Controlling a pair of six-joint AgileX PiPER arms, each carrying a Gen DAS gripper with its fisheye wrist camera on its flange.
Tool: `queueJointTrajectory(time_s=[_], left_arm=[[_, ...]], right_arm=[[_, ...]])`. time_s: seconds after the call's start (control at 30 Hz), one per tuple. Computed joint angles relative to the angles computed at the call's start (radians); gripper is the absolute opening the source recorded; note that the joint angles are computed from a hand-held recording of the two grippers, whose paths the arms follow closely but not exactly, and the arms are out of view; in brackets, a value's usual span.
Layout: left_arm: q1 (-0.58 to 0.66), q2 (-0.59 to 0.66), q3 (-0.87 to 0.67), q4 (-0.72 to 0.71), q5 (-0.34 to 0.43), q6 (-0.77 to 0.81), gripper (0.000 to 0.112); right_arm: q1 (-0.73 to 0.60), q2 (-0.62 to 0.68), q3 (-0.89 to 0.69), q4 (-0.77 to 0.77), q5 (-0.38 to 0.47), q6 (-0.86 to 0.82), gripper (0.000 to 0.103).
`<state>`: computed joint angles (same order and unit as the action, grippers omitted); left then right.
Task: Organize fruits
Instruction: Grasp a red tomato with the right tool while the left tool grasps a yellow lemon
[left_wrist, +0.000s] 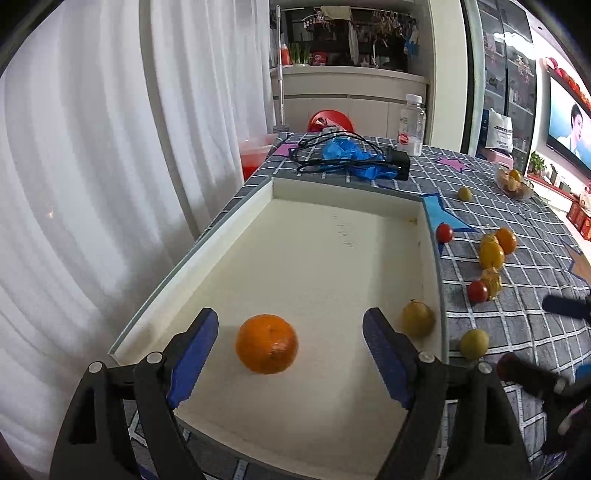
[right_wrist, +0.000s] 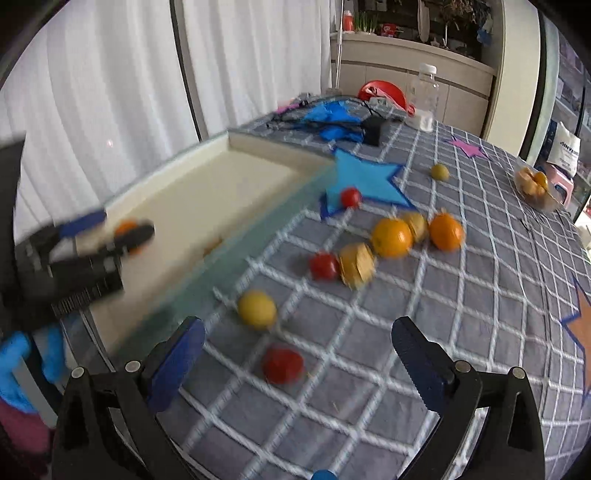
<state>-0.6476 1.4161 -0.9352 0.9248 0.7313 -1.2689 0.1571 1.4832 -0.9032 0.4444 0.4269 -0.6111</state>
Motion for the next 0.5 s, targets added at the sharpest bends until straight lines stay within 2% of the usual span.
queueJointTrajectory(time_s=[0.23, 0.4, 0.5], left_arm=[[-0.054, 0.017, -0.028, -0.011, 0.014, 0.005, 0.084], [-0.082, 0.004, -0.029, -0.005, 0.023, 0.019, 0.084], [-0.09, -0.005, -0.03, -0.007, 0.026, 0.02, 0.084]], right_arm=[[0.051, 0.033, 0.058, -0.141, -0.071, 0.101, 0.102], [0.033, 0.064, 0.053, -0.046, -0.09, 0.008, 0.103], [0.036, 0.073, 0.032, -0.1, -0.071, 0.069, 0.103]])
